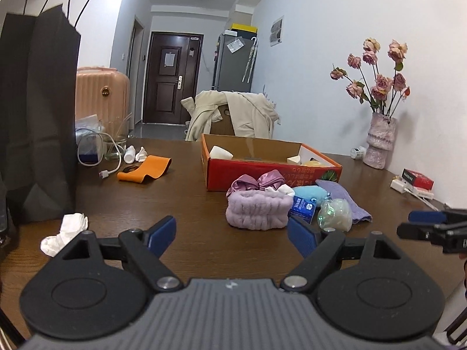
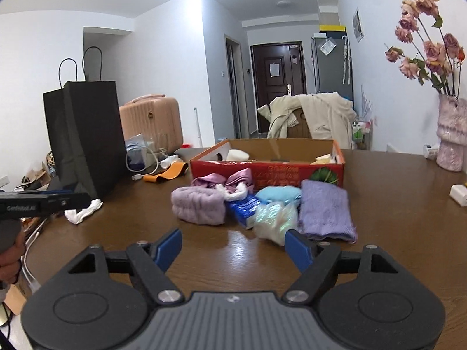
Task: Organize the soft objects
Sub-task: 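Grasp the lilac fuzzy headband with the left tool and drop it into the box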
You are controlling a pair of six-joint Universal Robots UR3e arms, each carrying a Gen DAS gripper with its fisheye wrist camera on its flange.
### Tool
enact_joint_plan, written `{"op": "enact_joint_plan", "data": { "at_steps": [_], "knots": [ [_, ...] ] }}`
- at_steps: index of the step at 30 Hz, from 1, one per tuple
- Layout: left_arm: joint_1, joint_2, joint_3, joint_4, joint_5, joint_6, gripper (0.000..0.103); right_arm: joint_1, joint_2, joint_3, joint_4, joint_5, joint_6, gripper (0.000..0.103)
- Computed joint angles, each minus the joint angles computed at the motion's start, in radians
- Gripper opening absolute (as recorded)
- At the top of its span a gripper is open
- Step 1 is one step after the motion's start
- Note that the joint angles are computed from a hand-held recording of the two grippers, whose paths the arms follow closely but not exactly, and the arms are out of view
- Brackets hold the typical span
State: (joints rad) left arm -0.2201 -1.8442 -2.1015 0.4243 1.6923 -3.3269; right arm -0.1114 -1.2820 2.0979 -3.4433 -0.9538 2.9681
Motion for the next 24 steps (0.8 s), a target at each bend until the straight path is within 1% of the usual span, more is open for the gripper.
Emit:
{"op": "enact_joint_plan", "data": {
  "at_steps": [1,3,4,5,6,8,11,13,14,15,16,17,18,19,20,22,24],
  "knots": [
    [0.014,-0.01,0.008,-0.003,-0.026,-0.012,0.085,0.007,0.005,-0.01,0.009,0.002,-0.004,0.076],
    [0.046,-0.038,0.034,-0.013,-0.09,-0.037,0.082,0.031,0.029,-0.039,0.011,-0.013,0.003,0.07],
    [0.051,-0.065,0.07,-0.032,-0.099,-0.045,0.076,0.045,0.043,-0.068,0.032,-0.028,0.008,0.067],
    [0.045,-0.094,0.123,-0.064,-0.089,-0.047,0.07,0.064,0.061,-0.109,0.064,-0.051,0.016,0.057],
    [0.041,-0.121,0.172,-0.091,-0.083,-0.046,0.069,0.081,0.085,-0.152,0.095,-0.074,0.025,0.048],
    [0.046,-0.18,0.28,-0.142,-0.091,-0.047,0.066,0.103,0.137,-0.235,0.14,-0.093,0.046,0.043],
    [0.046,-0.304,0.496,-0.219,-0.077,-0.05,0.065,0.127,0.21,-0.339,0.167,-0.117,0.085,0.041],
    [0.036,-0.407,0.665,-0.291,-0.037,-0.055,0.065,0.143,0.255,-0.412,0.203,-0.132,0.095,0.04],
    [0.04,-0.463,0.757,-0.34,-0.037,-0.059,0.065,0.149,0.274,-0.446,0.225,-0.138,0.096,0.04],
    [0.052,-0.513,0.832,-0.379,-0.065,-0.064,0.065,0.152,0.29,-0.475,0.245,-0.143,0.097,0.04],
    [0.063,-0.55,0.891,-0.417,-0.096,-0.069,0.059,0.155,0.306,-0.503,0.263,-0.146,0.098,0.04],
    [0.072,-0.574,0.933,-0.465,-0.119,-0.078,0.043,0.157,0.321,-0.532,0.28,-0.15,0.102,0.04],
    [0.085,-0.577,0.939,-0.496,-0.151,-0.083,0.037,0.158,0.333,-0.557,0.295,-0.151,0.105,0.04],
    [0.107,-0.562,0.904,-0.498,-0.215,-0.09,0.032,0.159,0.345,-0.582,0.309,-0.153,0.104,0.04],
    [0.128,-0.536,0.83,-0.455,-0.271,-0.106,0.032,0.159,0.355,-0.603,0.317,-0.153,0.101,0.04],
    [0.15,-0.472,0.687,-0.394,-0.32,-0.121,0.033,0.157,0.372,-0.633,0.31,-0.141,0.101,0.04],
    [0.179,-0.395,0.534,-0.338,-0.386,-0.134,0.036,0.149,0.392,-0.668,0.313,-0.1,0.104,0.04]
  ]
}}
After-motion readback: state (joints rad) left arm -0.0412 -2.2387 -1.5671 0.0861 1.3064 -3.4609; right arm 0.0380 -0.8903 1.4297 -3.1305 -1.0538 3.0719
